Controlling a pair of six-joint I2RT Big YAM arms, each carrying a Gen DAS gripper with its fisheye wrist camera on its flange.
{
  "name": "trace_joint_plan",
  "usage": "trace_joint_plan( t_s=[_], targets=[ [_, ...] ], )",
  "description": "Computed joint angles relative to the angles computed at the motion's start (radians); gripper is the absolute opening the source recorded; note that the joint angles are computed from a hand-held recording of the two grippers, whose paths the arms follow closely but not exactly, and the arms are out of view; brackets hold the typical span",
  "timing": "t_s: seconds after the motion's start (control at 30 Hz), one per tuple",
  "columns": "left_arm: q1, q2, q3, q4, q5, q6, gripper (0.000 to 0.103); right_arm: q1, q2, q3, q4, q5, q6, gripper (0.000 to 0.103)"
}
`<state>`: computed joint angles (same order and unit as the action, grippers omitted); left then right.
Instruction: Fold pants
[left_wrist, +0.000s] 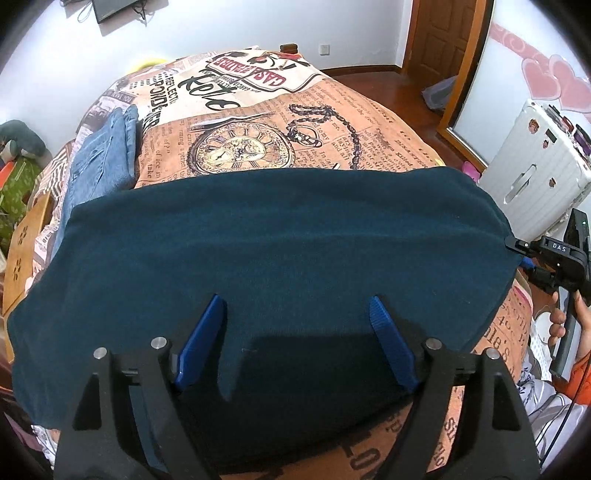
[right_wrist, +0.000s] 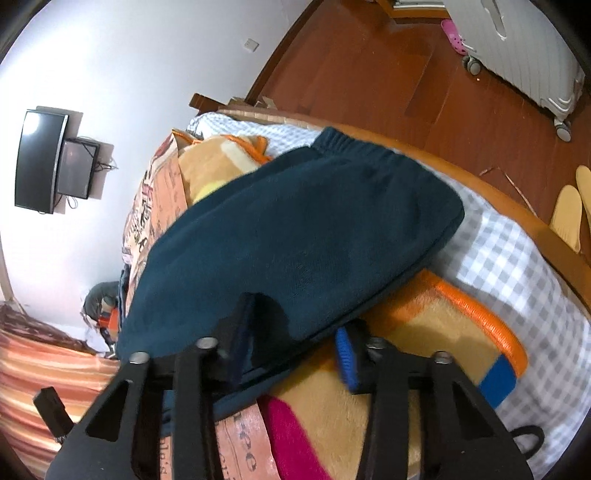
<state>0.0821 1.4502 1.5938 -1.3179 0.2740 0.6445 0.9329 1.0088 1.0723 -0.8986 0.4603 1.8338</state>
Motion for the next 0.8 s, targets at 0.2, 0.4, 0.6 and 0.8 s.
trace_joint_plan(
  t_s=[0.2,0.4,0.6,0.8],
  targets=[
    [0.016,0.007,0.027,-0.039,0.026,0.005,0.082,0.004,0.018,0.075,-0.070,0.079,-0.078,0.013],
    [0.057,0.017,0.069,-0.069,0.080,-0.007,0.082,-0.012,0.068,0.222,-0.110,0.173,-0.238,0.012],
    [0.117,0.029,0.128,-0.088,0.142,-0.006,0.082,-0.030,0.162,0.401,-0.081,0.216,-0.464,0.012],
    [0.194,0.050,0.195,-0.109,0.205,0.016,0.082,-0.043,0.278,0.569,0.001,0.189,-0.683,0.012]
  ],
)
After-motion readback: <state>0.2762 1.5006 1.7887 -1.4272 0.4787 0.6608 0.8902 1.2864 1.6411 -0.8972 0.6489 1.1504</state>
